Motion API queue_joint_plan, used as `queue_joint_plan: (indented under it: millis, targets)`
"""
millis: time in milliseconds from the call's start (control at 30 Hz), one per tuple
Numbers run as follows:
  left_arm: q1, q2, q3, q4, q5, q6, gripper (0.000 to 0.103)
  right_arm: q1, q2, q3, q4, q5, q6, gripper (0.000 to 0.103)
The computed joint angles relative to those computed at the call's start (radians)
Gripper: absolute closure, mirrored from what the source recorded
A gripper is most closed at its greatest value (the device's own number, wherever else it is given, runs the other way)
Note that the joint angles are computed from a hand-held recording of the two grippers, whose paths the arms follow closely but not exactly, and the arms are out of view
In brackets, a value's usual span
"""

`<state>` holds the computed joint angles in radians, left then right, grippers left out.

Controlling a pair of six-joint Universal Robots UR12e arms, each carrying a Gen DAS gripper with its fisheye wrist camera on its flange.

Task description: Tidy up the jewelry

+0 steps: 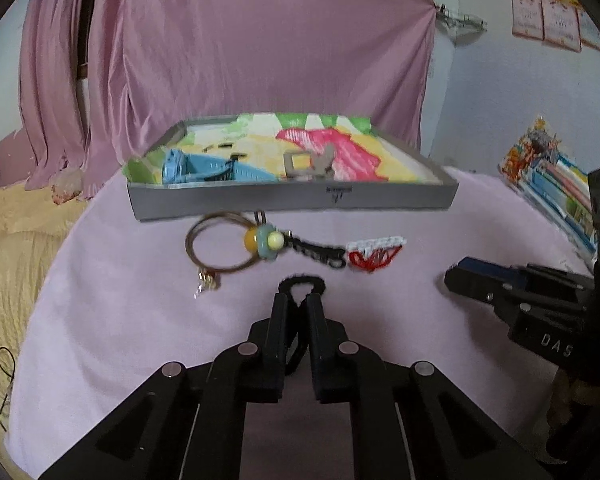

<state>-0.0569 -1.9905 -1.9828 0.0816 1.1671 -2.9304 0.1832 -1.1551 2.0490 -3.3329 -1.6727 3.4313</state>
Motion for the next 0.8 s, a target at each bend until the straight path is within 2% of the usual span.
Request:
queue_joint_plan:
  millis: [33, 233, 467, 633, 800]
  targets:
    - [0.0, -0.002, 0.005, 0.005, -0.003, -0.009, 0.103, -0.001, 0.0, 0.0, -0.006, 0.002, -0.002, 0.085]
    - [-0.003, -0.017, 0.049, 0.018, -0.017, -0.063, 0.102, -0.015, -0.011, -0.01, -0.027, 0.019, -0.025, 0.085]
    - [-0.001, -0.024, 0.058, 0.014, -0.044, -0.076, 0.102, -0.021, -0.013, -0.015, -0.028, 0.015, -0.039, 0.085]
    - [0.001, -0.017, 0.059, -0.037, -0.014, -0.058, 0.102, -0.025, -0.006, -0.018, -0.019, 0.042, -0.03, 0.085]
    - [0.003, -0.012, 0.048, -0.067, 0.051, -0.093, 0.102, -0.03, 0.005, -0.023, -0.003, 0.085, -0.019, 0.085]
